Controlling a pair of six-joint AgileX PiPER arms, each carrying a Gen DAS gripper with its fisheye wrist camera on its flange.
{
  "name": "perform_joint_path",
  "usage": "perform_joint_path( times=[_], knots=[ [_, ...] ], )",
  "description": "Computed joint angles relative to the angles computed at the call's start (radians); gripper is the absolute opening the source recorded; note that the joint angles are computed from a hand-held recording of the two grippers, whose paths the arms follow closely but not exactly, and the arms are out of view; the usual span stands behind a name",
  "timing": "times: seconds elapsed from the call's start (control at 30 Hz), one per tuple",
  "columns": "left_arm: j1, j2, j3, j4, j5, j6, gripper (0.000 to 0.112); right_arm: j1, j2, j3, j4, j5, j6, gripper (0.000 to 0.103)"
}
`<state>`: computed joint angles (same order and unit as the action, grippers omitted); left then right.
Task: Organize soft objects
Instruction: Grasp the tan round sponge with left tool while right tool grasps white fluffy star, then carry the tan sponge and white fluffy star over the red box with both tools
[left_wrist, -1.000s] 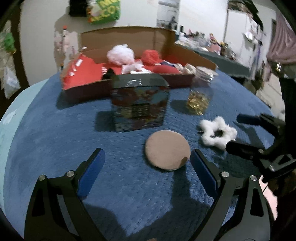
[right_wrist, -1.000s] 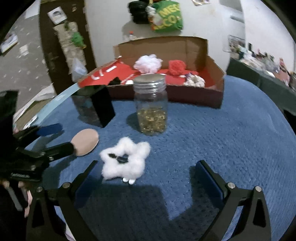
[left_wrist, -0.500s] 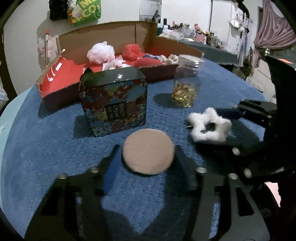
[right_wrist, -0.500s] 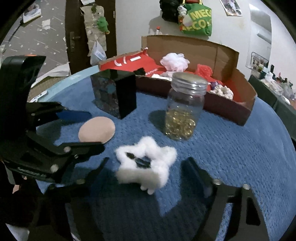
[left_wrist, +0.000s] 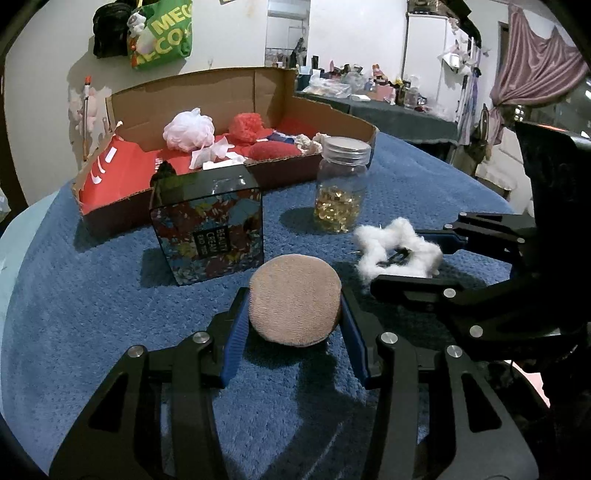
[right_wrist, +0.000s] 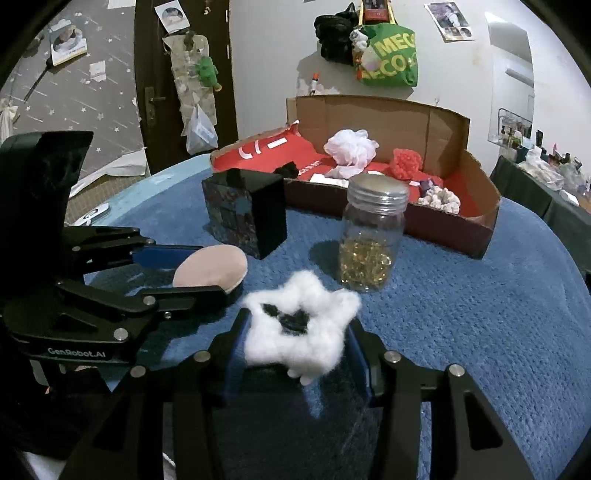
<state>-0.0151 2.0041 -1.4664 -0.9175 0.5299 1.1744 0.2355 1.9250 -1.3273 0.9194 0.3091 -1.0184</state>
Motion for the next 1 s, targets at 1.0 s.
perform_joint_path(
  times=[1.0],
  knots=[
    [0.106,0.135,-0.340,0.403,0.158,-0.348,0.045,-0.073,0.061,-0.210,-0.652,0.117,0.616,0.051]
  ],
)
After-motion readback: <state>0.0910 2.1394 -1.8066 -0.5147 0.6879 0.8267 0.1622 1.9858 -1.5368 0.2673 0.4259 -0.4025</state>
